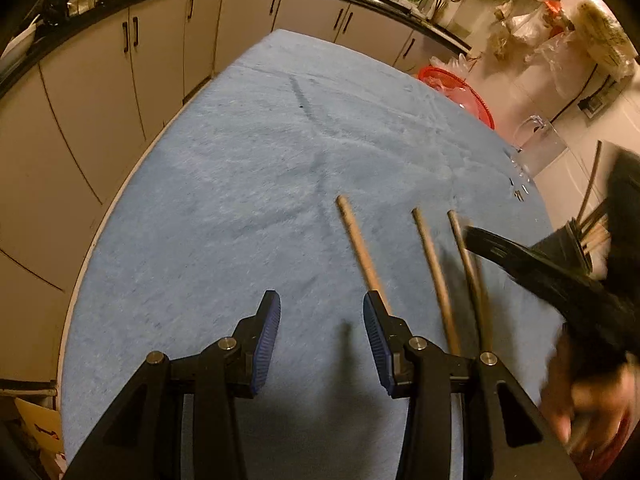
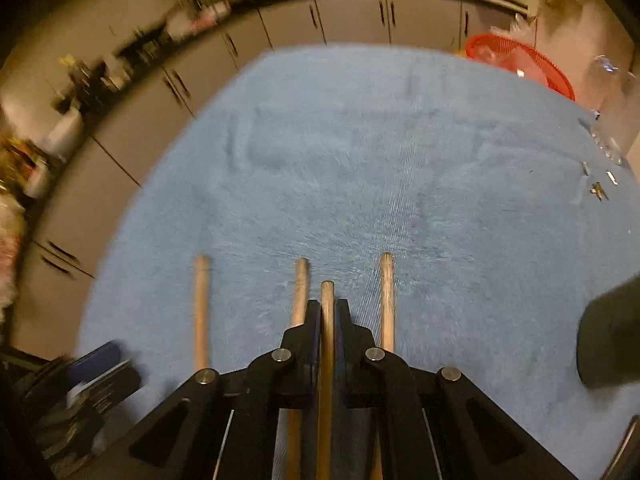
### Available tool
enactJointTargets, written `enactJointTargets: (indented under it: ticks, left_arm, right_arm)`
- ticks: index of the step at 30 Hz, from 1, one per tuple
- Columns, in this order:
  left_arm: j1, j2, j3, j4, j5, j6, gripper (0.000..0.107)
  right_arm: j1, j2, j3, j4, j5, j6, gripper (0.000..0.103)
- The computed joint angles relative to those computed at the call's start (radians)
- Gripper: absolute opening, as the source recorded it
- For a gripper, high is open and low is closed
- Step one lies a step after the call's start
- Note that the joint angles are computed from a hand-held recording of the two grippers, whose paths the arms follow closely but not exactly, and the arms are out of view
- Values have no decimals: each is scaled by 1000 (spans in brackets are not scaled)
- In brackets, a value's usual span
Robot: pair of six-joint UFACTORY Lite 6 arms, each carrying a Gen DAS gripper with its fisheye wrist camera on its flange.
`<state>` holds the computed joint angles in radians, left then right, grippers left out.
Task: Organize utensils
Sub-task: 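Move both open tools to the pile and grasp a chopstick with each, then lift and carry both held chopsticks over to the black cup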
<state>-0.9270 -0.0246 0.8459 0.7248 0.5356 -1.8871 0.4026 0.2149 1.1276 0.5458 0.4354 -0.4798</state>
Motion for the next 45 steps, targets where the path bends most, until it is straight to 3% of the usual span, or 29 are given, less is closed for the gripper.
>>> enactJointTargets:
  ticks: [5,12,13,14,15,19,22,27,32,35,45]
  left_arm:
    - [139,212,223,-278,-36,340,44]
    - [199,477,555,-397,149,494,41]
    - [193,530,626,-372,204,500,34]
    - [184,574,686,-350,267,490,17]
    - [175,600,718,-336,301,476,10]
    - [135,557,643,-282,254,379,8]
    - [51,432,486,-177,150,218,7]
    - [-182,302,474,73,349,-64,7]
    - [-382,258,604,198,651,-131,7]
    - [-455,256,657,244,761,-120,7]
    - [-512,280,669,309,840,-144,7]
  right_arm:
    - [-110,-302,-215,272,57,-293,7]
    - [-298,-494,-348,427,223,-503,7]
    - [-318,-504,-357,439,244,-521,7]
    - [-337,-515,-365,443,262,-532,7]
    - [-362,-529,-376,454,280,-547,7]
    - [-461,-609,-409,461,366,-584,7]
    - [-545,-704,-450,488,429,-632,7]
    - [-694,-870,-524,547,551,-703,7]
    - [-911,-1025,-545,625,761,-761,7]
    - [-996,-1099,-545,674,818,-779,7]
    - [-1227,-1317,-660,794,947,-850,7]
